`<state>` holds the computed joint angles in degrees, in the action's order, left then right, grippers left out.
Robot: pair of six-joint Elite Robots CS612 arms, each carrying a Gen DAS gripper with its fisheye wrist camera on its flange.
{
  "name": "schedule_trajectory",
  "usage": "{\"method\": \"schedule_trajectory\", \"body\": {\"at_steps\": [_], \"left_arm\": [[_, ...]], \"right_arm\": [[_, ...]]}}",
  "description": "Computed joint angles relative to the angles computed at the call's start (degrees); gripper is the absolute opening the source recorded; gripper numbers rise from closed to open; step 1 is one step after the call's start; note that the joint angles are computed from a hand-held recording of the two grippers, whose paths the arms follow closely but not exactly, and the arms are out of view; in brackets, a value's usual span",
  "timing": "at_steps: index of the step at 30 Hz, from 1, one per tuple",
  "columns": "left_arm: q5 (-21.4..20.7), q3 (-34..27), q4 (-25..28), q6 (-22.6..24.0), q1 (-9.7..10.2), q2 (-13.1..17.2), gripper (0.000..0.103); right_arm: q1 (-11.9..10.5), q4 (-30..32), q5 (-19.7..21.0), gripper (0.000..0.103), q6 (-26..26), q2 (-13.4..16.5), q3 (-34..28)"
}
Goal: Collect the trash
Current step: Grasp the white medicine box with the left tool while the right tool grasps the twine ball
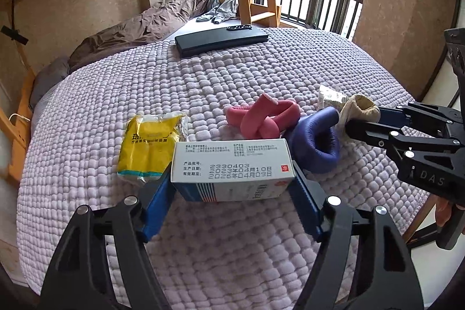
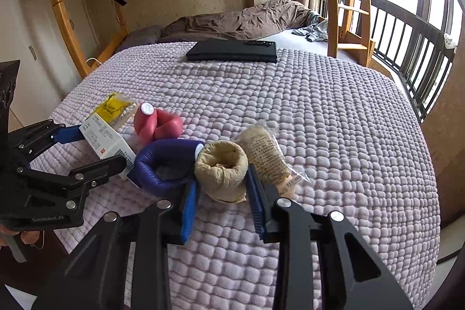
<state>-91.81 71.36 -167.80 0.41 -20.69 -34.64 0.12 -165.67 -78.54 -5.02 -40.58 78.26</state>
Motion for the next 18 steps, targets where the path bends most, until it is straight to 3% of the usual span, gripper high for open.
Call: {"method": "schedule_trajectory", "body": {"at_steps": [18], "left_arm": [[-0.79, 4.89, -0.64, -3.3, 0.26, -3.56, 0.075]], "right_arm": [[-0.05, -1.3, 0.27, 0.032, 2.59, -3.29, 4.58]]}}
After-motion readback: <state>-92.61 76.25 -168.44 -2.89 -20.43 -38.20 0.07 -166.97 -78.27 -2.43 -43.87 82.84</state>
